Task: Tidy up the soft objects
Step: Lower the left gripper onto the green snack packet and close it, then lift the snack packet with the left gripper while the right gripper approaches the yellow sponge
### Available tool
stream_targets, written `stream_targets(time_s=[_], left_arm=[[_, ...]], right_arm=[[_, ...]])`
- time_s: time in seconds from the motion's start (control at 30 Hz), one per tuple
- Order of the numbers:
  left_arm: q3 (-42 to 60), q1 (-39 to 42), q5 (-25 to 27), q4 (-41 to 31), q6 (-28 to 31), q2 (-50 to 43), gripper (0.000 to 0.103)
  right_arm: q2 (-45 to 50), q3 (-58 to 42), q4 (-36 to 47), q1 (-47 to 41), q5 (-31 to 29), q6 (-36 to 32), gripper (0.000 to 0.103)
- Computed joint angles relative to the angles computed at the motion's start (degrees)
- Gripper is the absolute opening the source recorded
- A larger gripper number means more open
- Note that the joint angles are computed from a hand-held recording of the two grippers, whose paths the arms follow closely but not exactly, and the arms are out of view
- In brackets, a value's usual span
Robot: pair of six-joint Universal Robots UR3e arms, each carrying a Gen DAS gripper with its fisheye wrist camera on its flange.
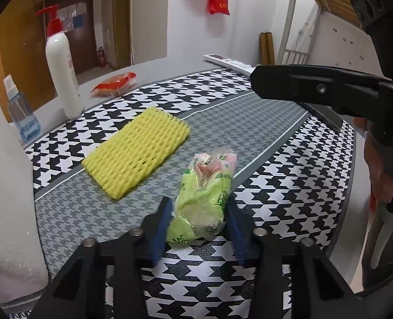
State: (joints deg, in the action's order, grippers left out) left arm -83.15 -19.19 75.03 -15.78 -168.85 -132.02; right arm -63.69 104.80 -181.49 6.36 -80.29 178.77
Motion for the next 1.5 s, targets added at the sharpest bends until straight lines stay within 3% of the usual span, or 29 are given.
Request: stream_targets(time_s=[0.13,0.37,0.73,0.93,1.1,1.33,1.5], left_arm=[[-1.06,0.62,-1.54,2.02,-0.42,0.23,0.03],[-9.05,2.88,-4.18,11.63,-1.55,4.04,0.03],[-17.17,5.43,-1.85,20.61,-4.14,8.08,0.03],[-16.91,4.98,6.57,23.96,-8.65,7.33,0.03],[-16.4,4.8,8.08,24.84,-9.35,6.58,0.03],[-16.86,4.82,10.82,25.9,-11.2,6.69,0.03],[-17.19,4.72,11.48,26.26,-11.61,6.78,0.03]], right_arm=[[0.62,-0.98,0.95,0.11,-0.08,-0.1,0.102],[2.16,-4.18,3.6,0.58,-0.03,-0.44,0.102],[6.83,-14.14,11.73,1.72,2.7,-1.63,0.102],[11.12,-22.64,17.97,4.1,1.05,-2.94,0.102],[14.92,-29.88,23.27,6.32,0.74,-4.94,0.102],[19.68,-38.78,29.63,7.66,0.65,-5.99,0.096],[22.13,-43.09,33.29,8.29,0.42,-7.66,0.081]])
